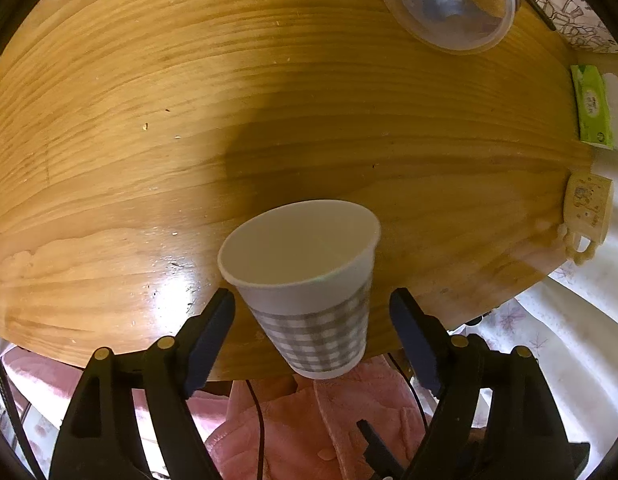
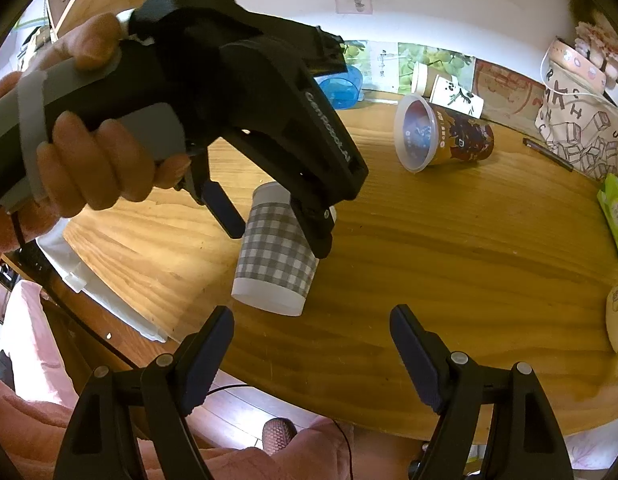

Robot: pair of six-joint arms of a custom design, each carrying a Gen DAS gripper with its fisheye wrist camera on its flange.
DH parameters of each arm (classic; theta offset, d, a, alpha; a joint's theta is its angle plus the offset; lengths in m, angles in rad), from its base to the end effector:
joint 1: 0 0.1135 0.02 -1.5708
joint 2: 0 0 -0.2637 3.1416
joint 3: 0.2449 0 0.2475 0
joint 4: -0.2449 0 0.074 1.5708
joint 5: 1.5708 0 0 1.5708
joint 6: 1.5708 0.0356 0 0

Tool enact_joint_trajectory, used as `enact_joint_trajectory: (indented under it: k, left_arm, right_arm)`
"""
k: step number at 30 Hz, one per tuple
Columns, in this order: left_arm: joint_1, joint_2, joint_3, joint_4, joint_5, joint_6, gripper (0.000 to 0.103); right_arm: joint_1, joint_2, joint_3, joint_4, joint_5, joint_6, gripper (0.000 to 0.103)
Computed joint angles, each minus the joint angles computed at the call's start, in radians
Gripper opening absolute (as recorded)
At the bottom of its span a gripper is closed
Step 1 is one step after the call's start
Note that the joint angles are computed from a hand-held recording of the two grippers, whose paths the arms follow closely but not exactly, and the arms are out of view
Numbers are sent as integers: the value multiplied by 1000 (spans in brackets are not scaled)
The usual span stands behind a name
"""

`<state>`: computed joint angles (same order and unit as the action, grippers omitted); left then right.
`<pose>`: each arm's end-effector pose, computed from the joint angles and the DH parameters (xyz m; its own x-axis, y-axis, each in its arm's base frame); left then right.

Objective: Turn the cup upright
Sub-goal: 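Lower the upright checkered cup toward the desk with the right gripper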

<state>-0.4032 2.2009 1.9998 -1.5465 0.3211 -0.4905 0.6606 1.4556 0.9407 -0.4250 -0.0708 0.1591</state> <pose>0.3669 -0.1687 0.2313 -0.9500 -0.0807 0.3015 -0.1432 0.9711 -0.1912 0.2297 0.1817 0.2210 -0.7318 -0.3685 -0.5734 -0.5358 0.8309 0.1499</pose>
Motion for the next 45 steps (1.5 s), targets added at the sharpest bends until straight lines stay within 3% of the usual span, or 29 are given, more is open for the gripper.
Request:
enact_joint_trajectory:
  k: [11, 22, 37, 45]
  left_arm:
    - [-14, -107, -64, 31, -10, 1, 83]
    - [-2, -326, -305, 162, -44, -11, 83]
    - [69, -846, -757, 528, -243, 3, 83]
    - [63, -1116, -956, 652, -395, -94, 83]
  right_arm:
    - [23, -7, 9, -6, 15, 5, 81]
    - [71, -22, 8, -5, 66, 24, 81]
    - [149, 2, 10, 62, 98, 109, 81]
    - [213, 79, 51, 108, 106, 138, 81]
